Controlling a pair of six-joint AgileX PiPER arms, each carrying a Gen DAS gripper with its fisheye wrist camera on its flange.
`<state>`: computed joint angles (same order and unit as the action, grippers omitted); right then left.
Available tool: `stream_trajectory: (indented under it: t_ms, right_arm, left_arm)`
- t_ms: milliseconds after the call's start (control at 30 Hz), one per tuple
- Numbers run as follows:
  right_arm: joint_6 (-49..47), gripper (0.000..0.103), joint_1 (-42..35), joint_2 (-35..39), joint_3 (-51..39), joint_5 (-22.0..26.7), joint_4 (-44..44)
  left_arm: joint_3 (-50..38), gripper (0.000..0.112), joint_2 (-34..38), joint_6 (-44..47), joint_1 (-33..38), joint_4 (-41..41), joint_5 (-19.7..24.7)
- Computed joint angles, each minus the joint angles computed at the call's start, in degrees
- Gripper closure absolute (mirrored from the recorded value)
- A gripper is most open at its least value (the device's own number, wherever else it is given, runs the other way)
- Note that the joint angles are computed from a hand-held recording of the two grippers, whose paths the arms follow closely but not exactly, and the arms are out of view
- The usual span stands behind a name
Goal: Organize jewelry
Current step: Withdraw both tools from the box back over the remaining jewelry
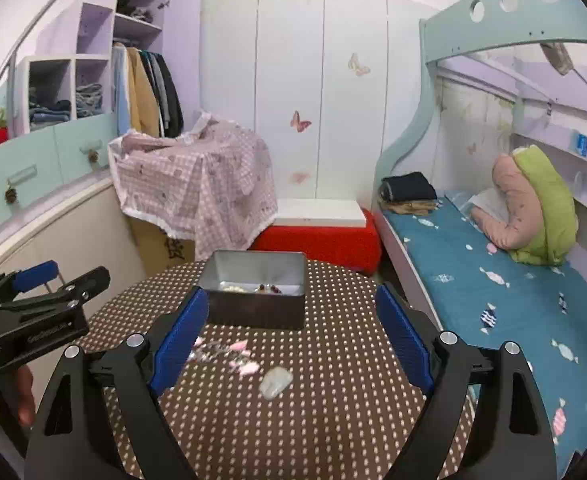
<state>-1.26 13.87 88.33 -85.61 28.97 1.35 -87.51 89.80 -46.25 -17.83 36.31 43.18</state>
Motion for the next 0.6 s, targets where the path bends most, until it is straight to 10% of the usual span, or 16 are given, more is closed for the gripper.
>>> stream_trajectory:
  t_ms: [600]
  right_arm:
    - [16.7,0.014,6.8,-17.4,14.8,0.0,-17.1]
  left_arm:
    - [15.7,0.03,-15.3,-11.7,-12.3,14.4,1.7]
